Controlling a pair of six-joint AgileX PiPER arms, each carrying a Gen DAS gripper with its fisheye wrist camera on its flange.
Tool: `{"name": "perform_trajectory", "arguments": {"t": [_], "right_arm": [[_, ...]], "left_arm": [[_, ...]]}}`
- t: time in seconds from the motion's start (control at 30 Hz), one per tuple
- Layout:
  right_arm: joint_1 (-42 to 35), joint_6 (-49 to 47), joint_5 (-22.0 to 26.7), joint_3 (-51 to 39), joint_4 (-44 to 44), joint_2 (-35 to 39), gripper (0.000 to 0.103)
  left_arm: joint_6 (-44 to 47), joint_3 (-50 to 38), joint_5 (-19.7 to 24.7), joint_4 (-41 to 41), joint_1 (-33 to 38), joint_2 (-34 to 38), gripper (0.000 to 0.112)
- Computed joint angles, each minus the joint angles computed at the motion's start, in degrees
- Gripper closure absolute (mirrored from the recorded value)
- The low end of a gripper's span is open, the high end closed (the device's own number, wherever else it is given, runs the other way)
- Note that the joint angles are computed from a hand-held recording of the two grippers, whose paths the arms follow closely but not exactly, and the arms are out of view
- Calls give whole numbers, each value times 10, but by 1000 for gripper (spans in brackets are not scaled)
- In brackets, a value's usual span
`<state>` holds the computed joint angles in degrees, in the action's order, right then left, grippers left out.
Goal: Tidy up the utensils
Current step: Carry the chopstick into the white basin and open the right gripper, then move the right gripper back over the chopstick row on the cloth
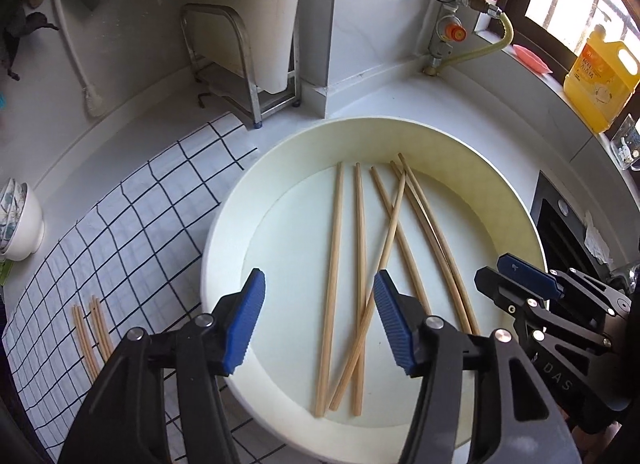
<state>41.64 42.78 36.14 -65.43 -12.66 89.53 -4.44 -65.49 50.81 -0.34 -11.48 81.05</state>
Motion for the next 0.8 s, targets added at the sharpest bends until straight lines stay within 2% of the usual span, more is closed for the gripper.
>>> {"name": "perform_trajectory", "arguments": {"t": [0.43, 0.63, 0.8], "right_arm": [[81, 87, 70, -43, -86, -31, 66], [129, 118, 99, -75, -113, -18, 64], [165, 113, 118, -125, -115, 18, 64]], "left_arm": [[60, 22, 45, -36, 67, -95, 54], [120, 33, 69, -73, 133, -139, 51], [198, 43, 95, -121, 229, -169, 51]]}}
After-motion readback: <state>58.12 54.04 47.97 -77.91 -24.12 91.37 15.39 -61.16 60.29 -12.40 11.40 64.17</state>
